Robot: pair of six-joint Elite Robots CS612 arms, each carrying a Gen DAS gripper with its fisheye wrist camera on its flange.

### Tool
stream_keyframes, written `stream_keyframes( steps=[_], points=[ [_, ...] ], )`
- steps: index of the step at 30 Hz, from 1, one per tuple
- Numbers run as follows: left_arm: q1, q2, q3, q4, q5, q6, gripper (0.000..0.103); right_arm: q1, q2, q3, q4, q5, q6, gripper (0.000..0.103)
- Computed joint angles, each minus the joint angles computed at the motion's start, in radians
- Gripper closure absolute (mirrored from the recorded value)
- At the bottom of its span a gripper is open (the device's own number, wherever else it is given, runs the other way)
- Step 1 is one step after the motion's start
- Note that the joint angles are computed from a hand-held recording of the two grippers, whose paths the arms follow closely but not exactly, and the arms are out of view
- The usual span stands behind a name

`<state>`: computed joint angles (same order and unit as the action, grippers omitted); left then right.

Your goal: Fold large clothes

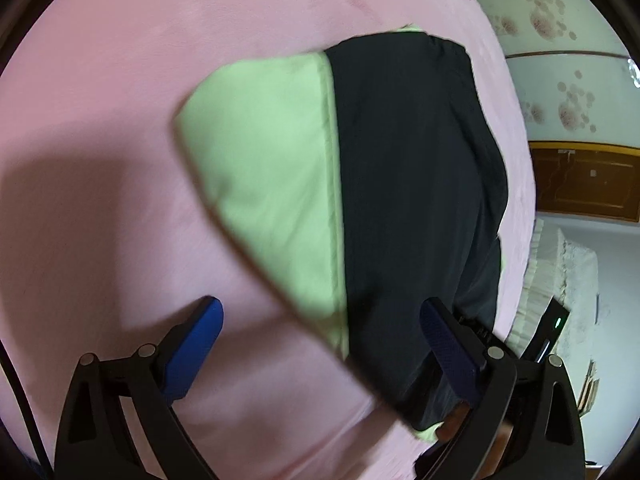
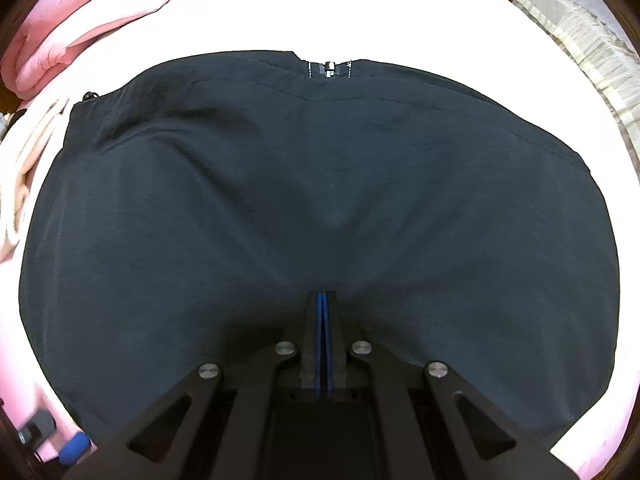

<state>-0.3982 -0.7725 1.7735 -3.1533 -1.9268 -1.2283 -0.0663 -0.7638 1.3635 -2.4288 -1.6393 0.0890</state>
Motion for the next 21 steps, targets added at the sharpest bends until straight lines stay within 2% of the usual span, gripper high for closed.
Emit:
stream_keyframes(
  steps=[5, 9, 12, 15, 16, 17, 19, 21],
  points=[
    [0.012, 0.047, -0.072, -0.009, -0.008, 0.02, 0.005, 0.007, 0.008, -0.017, 0.019, -0.014, 0.022, 0.102],
    [0.016, 0.073, -0.133, 0.048, -0.004, 0.032, 0.005, 0.006, 0.012, -0.027, 0.033, -0.008, 0.047, 0.102],
    [0.009, 0.082, -0.15, 0.045, 0.042, 0.002, 0.005, 0.005, 0.016, -0.039, 0.046, -0.006, 0.072, 0.102],
    [-0.009, 0.071, -0.127, -0.002, 0.139, -0.068, 0.01, 0.006, 0.015, -0.035, 0.034, -0.003, 0.089, 0.102],
    [-0.018, 0.066, -0.121, -0.003, 0.179, -0.082, 0.023, 0.005, 0.013, -0.03, 0.024, 0.001, 0.093, 0.102],
    [-0.027, 0.056, -0.112, 0.014, 0.223, -0.095, 0.043, 0.004, 0.012, -0.026, 0.015, 0.006, 0.095, 0.102],
    [-0.043, 0.04, -0.094, 0.03, 0.291, -0.122, 0.061, -0.001, 0.011, -0.025, 0.01, 0.019, 0.093, 0.102],
    [-0.048, 0.031, -0.084, 0.016, 0.313, -0.14, 0.075, -0.005, 0.009, -0.024, 0.013, 0.031, 0.091, 0.102]
  ],
)
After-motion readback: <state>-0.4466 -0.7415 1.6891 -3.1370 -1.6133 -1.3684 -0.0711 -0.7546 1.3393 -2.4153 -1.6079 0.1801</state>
